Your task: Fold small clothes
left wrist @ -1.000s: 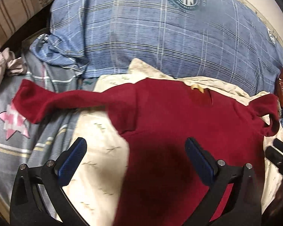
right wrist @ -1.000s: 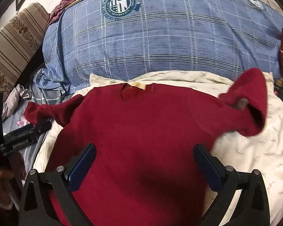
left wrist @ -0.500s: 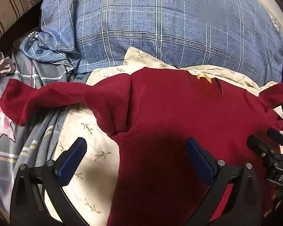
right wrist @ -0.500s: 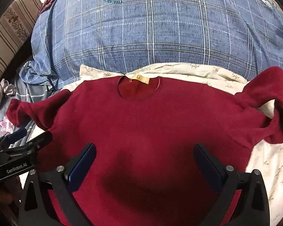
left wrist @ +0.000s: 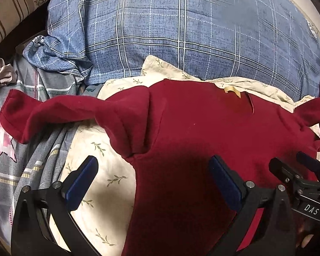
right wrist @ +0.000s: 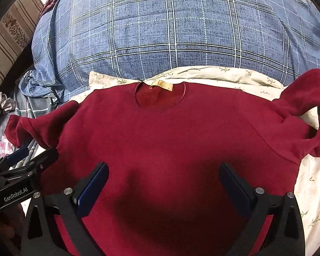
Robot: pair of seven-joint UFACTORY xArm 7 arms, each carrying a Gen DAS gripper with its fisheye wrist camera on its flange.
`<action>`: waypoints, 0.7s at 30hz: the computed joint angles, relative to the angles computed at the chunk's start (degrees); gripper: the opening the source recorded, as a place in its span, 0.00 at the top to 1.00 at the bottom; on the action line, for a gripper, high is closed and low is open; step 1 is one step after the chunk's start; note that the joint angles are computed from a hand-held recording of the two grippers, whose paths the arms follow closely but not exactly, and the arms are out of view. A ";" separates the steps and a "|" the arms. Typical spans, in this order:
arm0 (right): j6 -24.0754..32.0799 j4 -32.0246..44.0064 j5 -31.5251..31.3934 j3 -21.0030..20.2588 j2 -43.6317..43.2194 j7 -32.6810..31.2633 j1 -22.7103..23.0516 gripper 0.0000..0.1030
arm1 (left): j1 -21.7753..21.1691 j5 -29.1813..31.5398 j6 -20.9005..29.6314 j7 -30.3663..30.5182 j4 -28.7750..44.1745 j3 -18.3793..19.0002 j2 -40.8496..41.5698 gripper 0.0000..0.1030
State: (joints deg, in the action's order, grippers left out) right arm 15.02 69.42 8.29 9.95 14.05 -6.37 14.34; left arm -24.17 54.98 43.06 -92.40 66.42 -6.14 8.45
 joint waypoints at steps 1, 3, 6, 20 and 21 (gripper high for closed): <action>0.00 0.05 -0.33 -0.24 0.05 0.44 0.24 0.00 | -0.07 0.07 0.15 -0.07 0.10 -0.03 0.06 0.00; 0.35 0.41 -0.86 -0.54 0.29 1.04 0.48 0.00 | -0.08 0.00 0.18 0.07 0.12 -0.03 0.08 0.00; 0.74 0.72 -1.44 -0.76 0.57 1.64 0.67 0.00 | -0.07 -0.09 0.23 0.02 0.11 0.02 0.04 0.00; 0.43 1.58 -3.46 -0.99 1.48 2.93 1.44 0.00 | 0.35 0.68 -0.11 -1.10 -0.69 -0.13 -0.73 0.00; 0.45 1.62 -3.56 -1.00 1.55 3.08 1.47 0.00 | 0.37 0.58 0.02 -0.97 -0.63 -0.18 -0.66 0.00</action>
